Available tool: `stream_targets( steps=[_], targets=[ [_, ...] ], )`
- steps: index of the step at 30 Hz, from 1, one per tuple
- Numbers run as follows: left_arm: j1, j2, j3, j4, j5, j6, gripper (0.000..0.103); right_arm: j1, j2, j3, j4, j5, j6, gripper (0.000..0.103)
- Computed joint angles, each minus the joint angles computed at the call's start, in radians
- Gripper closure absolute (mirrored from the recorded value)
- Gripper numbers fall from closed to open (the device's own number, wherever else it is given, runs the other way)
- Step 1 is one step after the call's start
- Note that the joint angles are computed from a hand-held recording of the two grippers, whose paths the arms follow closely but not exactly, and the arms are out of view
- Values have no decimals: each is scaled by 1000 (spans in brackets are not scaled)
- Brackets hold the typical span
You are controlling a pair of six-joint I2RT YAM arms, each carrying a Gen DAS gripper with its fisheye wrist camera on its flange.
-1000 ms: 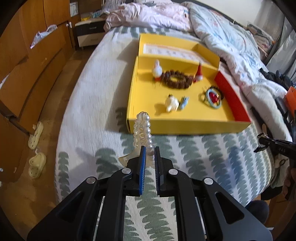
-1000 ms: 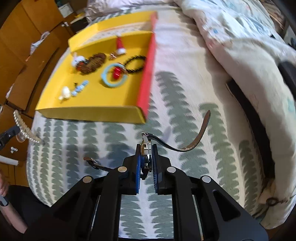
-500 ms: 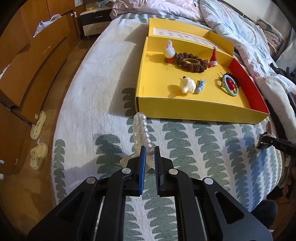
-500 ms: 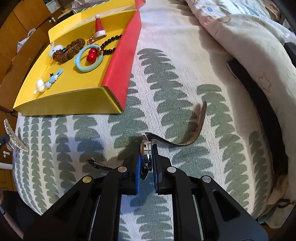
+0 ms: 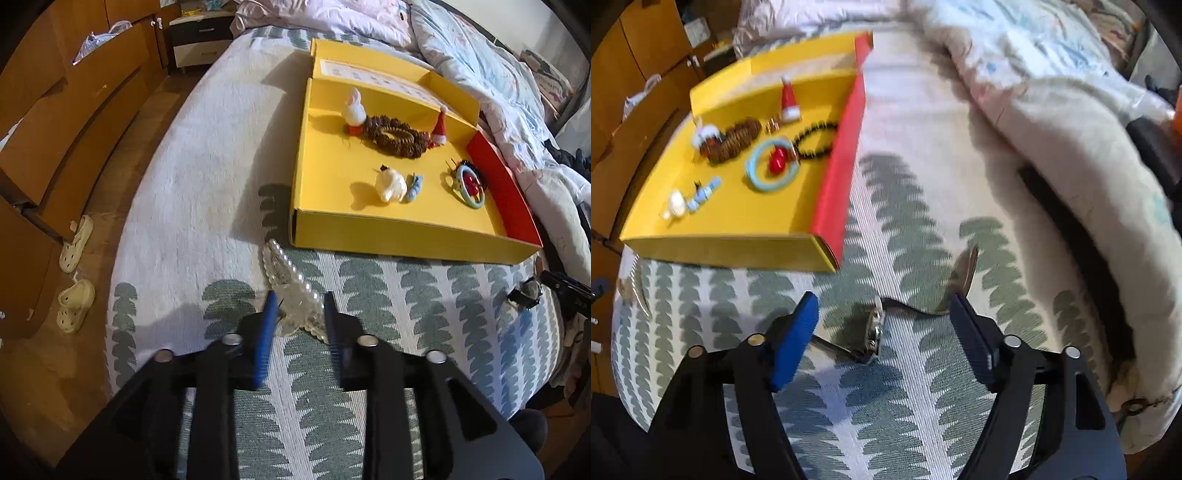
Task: Organize jewelry
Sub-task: 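Lift both items out of the tray and set them on the bedspread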
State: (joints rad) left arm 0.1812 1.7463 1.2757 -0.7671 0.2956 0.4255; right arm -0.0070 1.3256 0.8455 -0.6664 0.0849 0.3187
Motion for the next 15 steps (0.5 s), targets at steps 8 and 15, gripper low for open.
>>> stream_targets(
  steps=[8,15],
  targets=[
    [-3,-24,23,-4,19,-6,41,89,-22,106,-18,-5,36,18],
    [-76,-35,48,11,18,-30,33,173,220,330,15,-57,77,17]
  ],
)
